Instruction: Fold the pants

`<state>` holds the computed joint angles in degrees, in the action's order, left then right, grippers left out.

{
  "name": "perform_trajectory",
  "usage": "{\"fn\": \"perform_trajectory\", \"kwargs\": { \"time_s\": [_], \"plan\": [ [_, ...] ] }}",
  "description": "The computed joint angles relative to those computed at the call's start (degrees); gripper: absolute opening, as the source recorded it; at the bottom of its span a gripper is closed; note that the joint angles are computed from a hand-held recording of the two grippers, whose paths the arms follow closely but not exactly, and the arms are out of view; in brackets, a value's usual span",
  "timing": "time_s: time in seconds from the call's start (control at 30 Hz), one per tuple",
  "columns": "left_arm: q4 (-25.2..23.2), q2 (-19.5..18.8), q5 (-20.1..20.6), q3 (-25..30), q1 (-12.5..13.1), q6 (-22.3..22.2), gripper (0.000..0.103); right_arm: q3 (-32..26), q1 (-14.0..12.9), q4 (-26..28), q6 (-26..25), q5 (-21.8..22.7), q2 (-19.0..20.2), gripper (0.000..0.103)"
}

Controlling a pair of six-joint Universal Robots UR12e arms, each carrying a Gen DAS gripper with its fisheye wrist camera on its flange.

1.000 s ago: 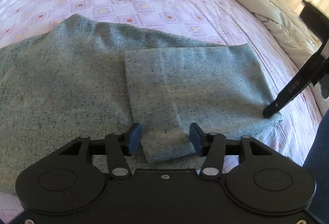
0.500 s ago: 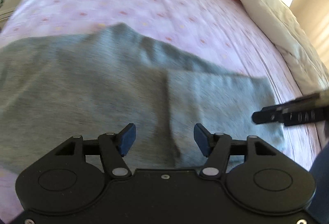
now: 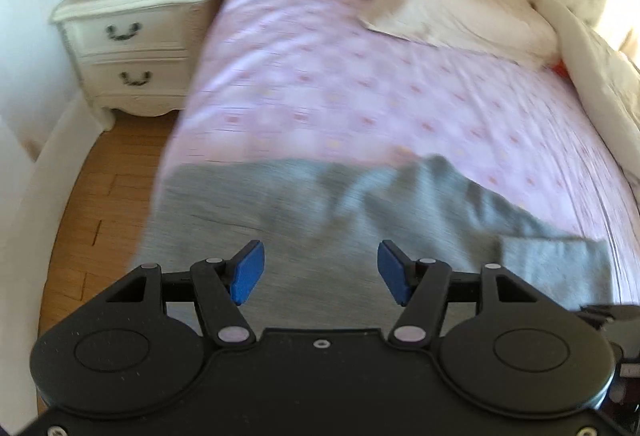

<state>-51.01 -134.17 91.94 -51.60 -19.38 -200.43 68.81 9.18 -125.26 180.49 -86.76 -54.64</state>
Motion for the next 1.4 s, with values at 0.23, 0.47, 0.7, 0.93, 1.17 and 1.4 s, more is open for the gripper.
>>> {"fn": "perform_trajectory", "kwargs": {
  "time_s": [0.23, 0.47, 0.7, 0.93, 1.17, 1.4],
  "plan": [
    [-1.54, 2.29, -5.04, -4.54, 4.49, -5.11, 0.065, -0.08, -1.04, 1.22, 2.6, 2.55, -0.4, 0.026],
    [-4.18, 2.21, -17.52, -7.68, 8.41, -10.56, 0.065, -0.08, -0.87, 0.72, 2.62, 2.33, -0.07, 0.026],
    [-3.49, 2.67, -28.62, -12.37, 10.47, -10.75, 0.065, -0.41, -0.77, 1.06, 2.63, 2.0, 0.09, 0.027],
    [7.41, 2.49, -35.35, -16.79, 11.93, -17.28, 0.069, -0.35, -0.77, 0.99, 2.52, 2.05, 0.06, 0.027],
    [16.5, 0.76, -36.13, -16.61, 11.89, -22.82, 0.081, -0.24, -0.83, 0.85, 2.36, 2.13, 0.01, 0.027],
    [22.68, -0.96, -31.53, -15.27, 11.39, -26.66, 0.082, -0.33, -0.84, 0.85, 2.28, 2.04, 0.09, 0.027]
  ]
}}
